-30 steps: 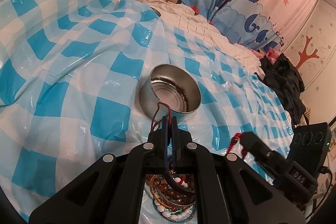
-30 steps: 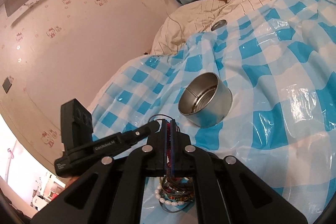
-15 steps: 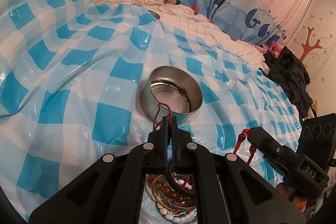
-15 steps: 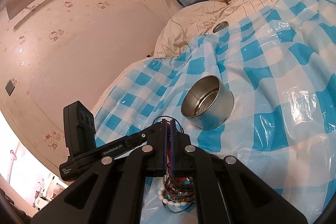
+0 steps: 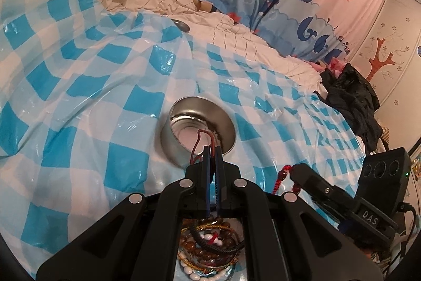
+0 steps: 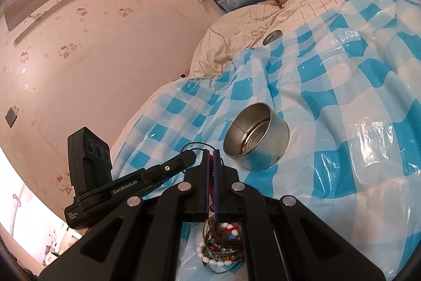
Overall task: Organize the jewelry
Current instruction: 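Lower the red cord bracelet into the tin and open the left tool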
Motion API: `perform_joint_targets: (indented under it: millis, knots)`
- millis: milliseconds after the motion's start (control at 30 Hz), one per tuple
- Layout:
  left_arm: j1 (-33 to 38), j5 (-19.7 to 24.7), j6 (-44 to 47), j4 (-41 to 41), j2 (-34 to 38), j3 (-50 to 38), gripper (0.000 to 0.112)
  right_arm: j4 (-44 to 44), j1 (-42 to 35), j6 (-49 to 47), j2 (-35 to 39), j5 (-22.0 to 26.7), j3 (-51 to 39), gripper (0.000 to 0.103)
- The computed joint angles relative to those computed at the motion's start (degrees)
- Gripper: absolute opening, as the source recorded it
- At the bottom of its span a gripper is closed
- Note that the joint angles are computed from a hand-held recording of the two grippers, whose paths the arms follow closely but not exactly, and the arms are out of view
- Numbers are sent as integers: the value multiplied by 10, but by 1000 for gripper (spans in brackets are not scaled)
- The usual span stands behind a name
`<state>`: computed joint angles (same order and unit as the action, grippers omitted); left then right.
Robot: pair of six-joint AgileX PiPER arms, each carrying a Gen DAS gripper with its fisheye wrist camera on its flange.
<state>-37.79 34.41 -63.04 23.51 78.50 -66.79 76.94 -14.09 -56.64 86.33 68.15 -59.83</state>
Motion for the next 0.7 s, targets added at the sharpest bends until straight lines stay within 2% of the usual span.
perform_joint_targets:
  millis: [267, 333, 400, 467, 533, 567, 600, 633, 700]
  knots:
    - [50, -6, 71, -39, 59, -86, 2, 3, 42, 39, 52, -47, -68, 3]
    - [76, -21, 107, -74, 80, -107, 2, 2, 63, 54, 75, -69, -102, 3]
    - [97, -18, 160, -123, 108, -134, 2, -4, 87, 67, 101, -94, -141, 3]
    - [110, -1, 194, -159, 136, -157, 4, -29, 115, 84, 122, -131, -176, 4]
    - [118, 10, 196, -165, 147, -158, 8, -104, 146, 131, 143, -171, -214, 4]
    - [120, 16, 189, -164, 149, -156, 13, -151, 159, 160, 156, -182, -232, 14]
    - [120, 22, 183, -161, 149, -154, 15, -174, 162, 175, 156, -191, -231, 34]
    - [118, 27, 173, -150, 144, -149, 19, -177, 159, 174, 149, -203, -218, 39]
    - [105, 42, 141, -107, 133, -141, 27, -169, 145, 157, 126, -204, -187, 39]
